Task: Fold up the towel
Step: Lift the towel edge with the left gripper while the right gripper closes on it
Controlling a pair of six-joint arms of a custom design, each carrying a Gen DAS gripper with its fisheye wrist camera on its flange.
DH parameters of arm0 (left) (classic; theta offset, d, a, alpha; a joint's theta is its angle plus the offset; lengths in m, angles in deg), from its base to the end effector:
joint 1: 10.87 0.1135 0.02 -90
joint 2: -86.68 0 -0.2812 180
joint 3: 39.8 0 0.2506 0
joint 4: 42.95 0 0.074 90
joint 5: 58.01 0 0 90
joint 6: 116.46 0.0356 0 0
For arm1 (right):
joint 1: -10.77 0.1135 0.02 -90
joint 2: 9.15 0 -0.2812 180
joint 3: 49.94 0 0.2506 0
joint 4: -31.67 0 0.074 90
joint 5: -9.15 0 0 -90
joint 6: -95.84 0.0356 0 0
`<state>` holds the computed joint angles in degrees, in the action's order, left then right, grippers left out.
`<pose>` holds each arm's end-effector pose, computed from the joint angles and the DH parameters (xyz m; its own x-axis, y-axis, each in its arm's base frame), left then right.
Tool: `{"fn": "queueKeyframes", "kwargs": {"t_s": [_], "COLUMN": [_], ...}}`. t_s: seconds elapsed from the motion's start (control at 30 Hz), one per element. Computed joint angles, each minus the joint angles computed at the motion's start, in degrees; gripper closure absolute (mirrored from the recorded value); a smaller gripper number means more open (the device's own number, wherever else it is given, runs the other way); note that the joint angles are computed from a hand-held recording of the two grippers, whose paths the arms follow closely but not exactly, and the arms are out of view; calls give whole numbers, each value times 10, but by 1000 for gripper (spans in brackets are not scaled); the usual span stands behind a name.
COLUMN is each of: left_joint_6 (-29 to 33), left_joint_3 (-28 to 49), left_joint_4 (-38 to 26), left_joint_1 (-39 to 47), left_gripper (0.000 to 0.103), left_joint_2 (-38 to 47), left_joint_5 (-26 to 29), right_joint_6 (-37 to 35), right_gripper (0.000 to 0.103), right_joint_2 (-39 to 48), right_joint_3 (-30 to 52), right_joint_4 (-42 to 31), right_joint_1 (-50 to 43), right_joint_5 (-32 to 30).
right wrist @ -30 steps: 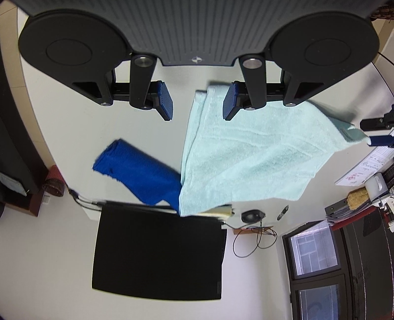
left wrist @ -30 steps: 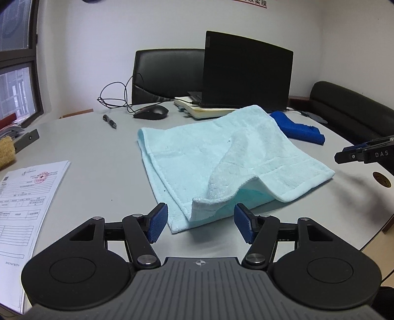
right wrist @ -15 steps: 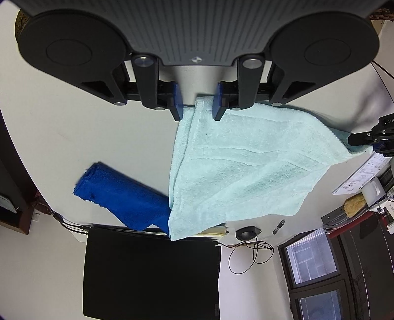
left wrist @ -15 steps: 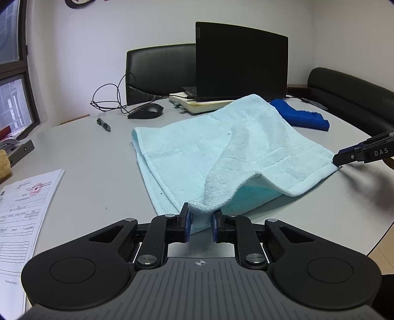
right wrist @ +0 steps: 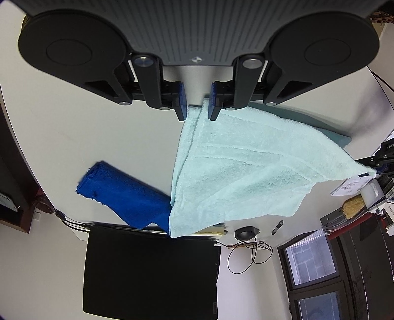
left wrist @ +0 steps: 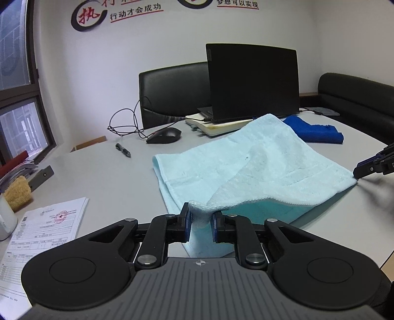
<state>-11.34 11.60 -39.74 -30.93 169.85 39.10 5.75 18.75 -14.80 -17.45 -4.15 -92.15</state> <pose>0.2762 -0.1055 0.2085 -0.3181 0.3917 -0.8633 0.5443 0.8211 0.1720 0.0996 -0.0193 0.2040 -0.6452 0.1703 -0.7447 0.1105 0.9854 0.1296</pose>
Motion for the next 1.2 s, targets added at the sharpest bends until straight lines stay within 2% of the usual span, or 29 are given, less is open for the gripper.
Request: {"fn": "queueKeyframes", "kwargs": {"t_s": [0.3,0.5,0.6,0.63,0.9,1.07,1.2], "left_joint_6": [2,0,-2,-2,-3,0,1], "left_joint_3": [-3,-5,-6,-6,-4,15,28], "left_joint_4": [0,1,5,7,29,48,79], "left_joint_1": [4,6,8,8,14,9,-1], "left_gripper": [85,85,85,85,85,85,85], "left_joint_2": [2,8,13,15,18,36,60], "left_joint_5": [7,10,10,10,2,-14,-41], "right_joint_6": [37,53,58,59,38,47,61], "right_gripper": [83,83,87,90,93,93,93], "right_joint_2": [-8,1,4,5,-10,11,32], "right_joint_3": [-13,-15,-18,-19,-2,12,17], "right_joint_4": [6,17,26,29,22,53,94], "right_joint_1": [52,46,46,44,-27,-10,25], "right_joint_5": [34,20,20,19,-54,-35,10]}}
